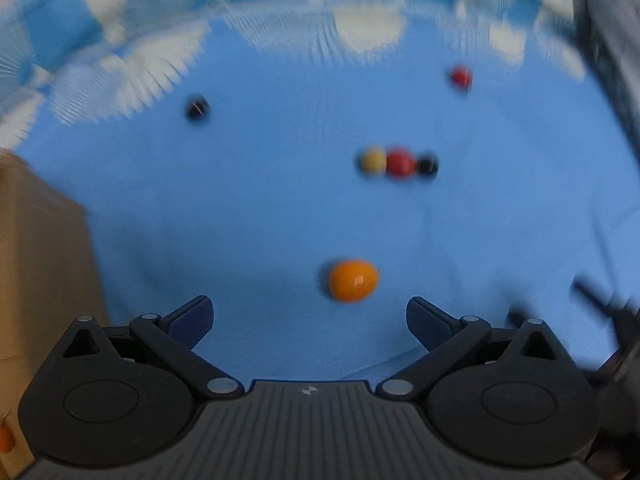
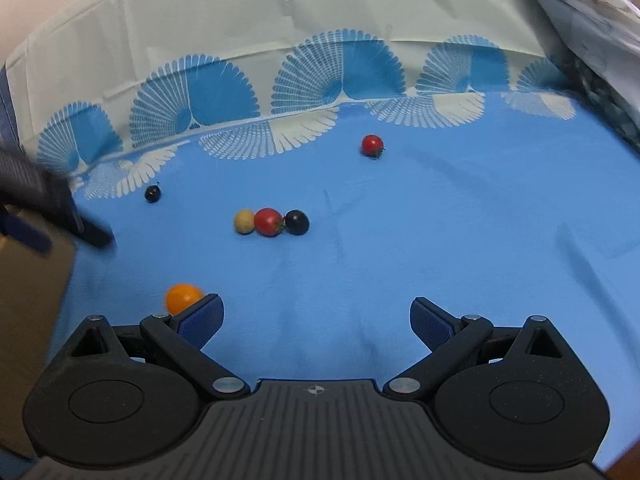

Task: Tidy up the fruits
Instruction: 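Grasp a mandarin with the left gripper while the right grasps a dark round fruit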

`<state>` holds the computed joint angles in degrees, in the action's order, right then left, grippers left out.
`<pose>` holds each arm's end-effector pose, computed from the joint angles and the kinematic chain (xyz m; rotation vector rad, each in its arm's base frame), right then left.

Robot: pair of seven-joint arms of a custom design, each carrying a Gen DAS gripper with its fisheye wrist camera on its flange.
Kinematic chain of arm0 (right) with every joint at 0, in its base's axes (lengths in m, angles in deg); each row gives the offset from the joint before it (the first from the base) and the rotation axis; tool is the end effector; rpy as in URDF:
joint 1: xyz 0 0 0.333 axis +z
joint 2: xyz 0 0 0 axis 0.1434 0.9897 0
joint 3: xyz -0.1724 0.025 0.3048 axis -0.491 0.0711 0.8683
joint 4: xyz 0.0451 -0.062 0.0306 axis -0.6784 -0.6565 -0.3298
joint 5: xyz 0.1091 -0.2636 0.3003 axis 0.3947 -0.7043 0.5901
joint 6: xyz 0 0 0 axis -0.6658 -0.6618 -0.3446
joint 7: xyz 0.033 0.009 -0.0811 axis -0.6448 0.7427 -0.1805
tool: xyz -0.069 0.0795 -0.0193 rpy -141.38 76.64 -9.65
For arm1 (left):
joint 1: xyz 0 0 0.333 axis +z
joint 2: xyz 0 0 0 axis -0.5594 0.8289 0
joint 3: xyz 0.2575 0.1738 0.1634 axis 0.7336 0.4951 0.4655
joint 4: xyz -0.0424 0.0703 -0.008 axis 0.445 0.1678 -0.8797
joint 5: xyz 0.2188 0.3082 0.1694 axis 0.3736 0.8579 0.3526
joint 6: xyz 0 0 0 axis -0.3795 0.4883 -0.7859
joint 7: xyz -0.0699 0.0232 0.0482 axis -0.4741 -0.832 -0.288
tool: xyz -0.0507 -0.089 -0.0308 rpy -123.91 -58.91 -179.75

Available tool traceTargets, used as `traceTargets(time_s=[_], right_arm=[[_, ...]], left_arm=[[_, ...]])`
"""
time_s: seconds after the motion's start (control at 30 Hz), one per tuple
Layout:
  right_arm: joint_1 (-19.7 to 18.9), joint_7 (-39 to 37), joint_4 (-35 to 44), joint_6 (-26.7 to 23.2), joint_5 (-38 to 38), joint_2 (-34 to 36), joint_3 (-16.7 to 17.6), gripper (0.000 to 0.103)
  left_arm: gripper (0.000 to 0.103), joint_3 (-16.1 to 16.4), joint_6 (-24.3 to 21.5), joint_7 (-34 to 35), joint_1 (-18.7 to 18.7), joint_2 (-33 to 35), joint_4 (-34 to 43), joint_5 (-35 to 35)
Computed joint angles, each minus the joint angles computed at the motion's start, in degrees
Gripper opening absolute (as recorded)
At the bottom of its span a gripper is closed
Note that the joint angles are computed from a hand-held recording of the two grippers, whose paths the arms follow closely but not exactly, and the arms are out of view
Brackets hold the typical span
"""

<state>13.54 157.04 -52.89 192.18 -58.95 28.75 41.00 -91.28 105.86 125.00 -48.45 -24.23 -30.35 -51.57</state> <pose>0.5665 0.0932 0.4603 -1.3623 2.0664 -0.7818 0.7603 -0.2671 0.4993 -1.5833 2.5640 -0.3558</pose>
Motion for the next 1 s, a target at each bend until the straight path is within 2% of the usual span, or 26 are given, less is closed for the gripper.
traceTargets(time_s=[0.1, 0.2, 0.27, 0.37, 0.4, 0.47, 0.5, 0.53, 0.57, 0.6, 0.63, 0.67, 0.7, 0.77, 0.93, 1.0], right_arm=[[-1.06, -3.14, 3.86, 3.56, -3.53, 5.38, -1.67, 0.099], [-1.64, -12.83, 8.37, 6.52, -0.67, 11.49, -3.36, 0.099], [-2.04, -18.89, 11.63, 7.24, 2.59, 15.27, -3.82, 0.099], [-2.87, -26.46, 15.42, 9.70, 6.74, 19.71, -3.70, 0.099], [-3.01, -28.40, 16.43, 10.24, 8.11, 20.86, -3.56, 0.099], [-3.60, -32.61, 18.19, 11.28, 11.18, 22.97, -2.70, 0.099], [-4.01, -34.87, 19.11, 11.30, 12.73, 23.99, -1.99, 0.098], [-4.86, -37.54, 19.66, 11.22, 14.59, 24.67, -0.79, 0.094], [-5.63, -39.06, 19.83, 13.29, 15.82, 25.32, -0.09, 0.083], [-7.96, -42.43, 19.53, 14.78, 17.95, 25.50, 2.61, 0.071], [-10.18, -45.67, 19.46, 14.95, 19.55, 25.57, 5.49, 0.046], [-10.90, -47.70, 19.60, 14.13, 20.61, 25.50, 6.77, 0.025], [-11.42, -49.19, 19.33, 13.72, 21.80, 25.21, 7.73, 0.025], [-8.22, -48.02, 18.20, 13.70, 22.01, 24.03, 4.40, 0.024], [8.65, -32.43, 12.41, 13.48, 17.14, 18.31, -14.62, 0.025], [13.25, -24.07, 9.85, 13.62, 12.32, 15.45, -19.90, 0.025]], left_arm=[[0.102, -0.94, 2.25, 3.81, 0.23, 1.59, -1.63, -0.40], [0.102, -0.81, 6.41, 8.12, -0.09, 1.66, -4.41, 0.87], [0.102, -1.07, 6.19, 11.63, 0.09, 2.76, -3.64, 0.93], [0.097, -0.83, 3.76, 14.27, -0.13, 5.86, 0.67, 0.70], [0.093, -0.81, 3.37, 14.56, -0.16, 6.51, 1.44, 0.38], [0.090, -0.42, 3.96, 14.49, -0.49, 7.21, 2.13, 0.33], [0.083, -0.53, 5.42, 14.88, -0.37, 6.67, 0.99, 0.12], [0.078, -0.94, 7.97, 15.79, -0.02, 5.72, -1.04, -0.38], [0.063, -1.24, 9.42, 16.79, 0.27, 4.95, -2.41, -0.78], [0.042, -1.48, 10.08, 17.53, 0.50, 4.37, -3.23, -1.24], [0.039, -1.79, 10.44, 18.02, 0.79, 3.80, -4.04, -1.99], [0.039, -2.05, 10.40, 18.48, 1.12, 3.48, -4.43, -2.76], [0.039, -2.35, 10.59, 18.89, 1.51, 3.06, -5.20, -3.67], [0.039, -2.22, 12.64, 19.20, 1.67, 1.49, -7.88, -4.27], [0.039, -3.20, 16.42, 19.05, 3.34, -3.35, -14.38, -8.24], [0.039, -3.62, 18.22, 18.99, 4.17, -5.73, -17.12, -10.21]])
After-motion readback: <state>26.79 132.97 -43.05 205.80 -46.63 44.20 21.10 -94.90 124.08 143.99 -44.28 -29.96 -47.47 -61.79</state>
